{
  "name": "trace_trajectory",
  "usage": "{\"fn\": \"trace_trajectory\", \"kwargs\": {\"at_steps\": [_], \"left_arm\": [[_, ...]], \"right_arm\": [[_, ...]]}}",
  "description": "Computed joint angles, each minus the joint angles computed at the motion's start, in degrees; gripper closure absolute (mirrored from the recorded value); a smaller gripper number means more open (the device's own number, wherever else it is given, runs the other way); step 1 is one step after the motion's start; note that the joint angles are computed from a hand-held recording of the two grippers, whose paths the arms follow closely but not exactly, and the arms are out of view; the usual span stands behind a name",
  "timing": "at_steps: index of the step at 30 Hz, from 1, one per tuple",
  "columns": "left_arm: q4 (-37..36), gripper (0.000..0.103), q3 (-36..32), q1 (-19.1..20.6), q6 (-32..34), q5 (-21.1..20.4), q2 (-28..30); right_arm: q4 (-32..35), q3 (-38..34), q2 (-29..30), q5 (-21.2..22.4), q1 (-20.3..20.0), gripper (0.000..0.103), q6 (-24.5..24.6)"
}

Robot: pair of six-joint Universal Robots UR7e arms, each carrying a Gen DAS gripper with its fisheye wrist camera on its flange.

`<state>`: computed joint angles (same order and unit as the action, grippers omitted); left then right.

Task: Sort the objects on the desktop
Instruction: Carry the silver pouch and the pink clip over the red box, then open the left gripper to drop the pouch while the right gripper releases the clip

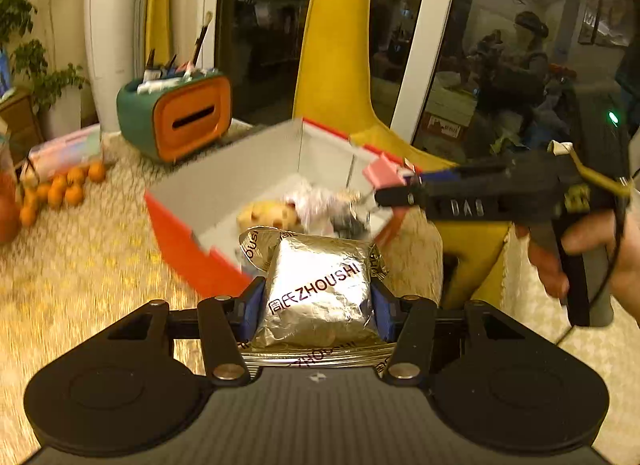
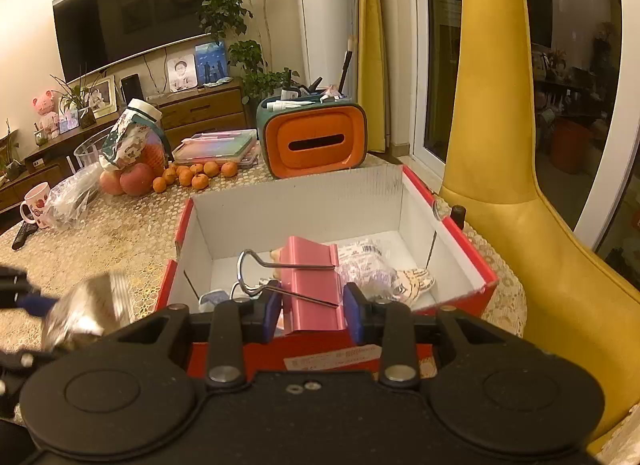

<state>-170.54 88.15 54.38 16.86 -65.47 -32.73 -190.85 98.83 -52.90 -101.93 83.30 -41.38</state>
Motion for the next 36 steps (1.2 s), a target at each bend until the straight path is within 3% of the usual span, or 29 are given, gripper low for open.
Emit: {"fn": "trace_trajectory", "kwargs": {"at_steps": [9,19,29,36], "left_arm": [[8.46,0.05,-17.58,0.69,3.14,3.81,9.93],[22.59,0.05,-35.48,2.27,0.1,8.35,19.91],[27.63,0.05,-41.47,3.28,-0.77,11.56,24.55],[28.78,0.05,-42.52,3.79,-0.54,11.01,25.39]], "right_arm": [[6.36,-6.77,2.61,-2.26,0.02,0.07,1.14],[17.76,-16.2,6.32,-6.72,-0.3,0.07,3.63],[18.84,-18.12,8.75,-9.37,-0.74,0.07,-0.95],[19.46,-20.03,10.42,-11.02,-0.86,0.07,-2.24]]}}
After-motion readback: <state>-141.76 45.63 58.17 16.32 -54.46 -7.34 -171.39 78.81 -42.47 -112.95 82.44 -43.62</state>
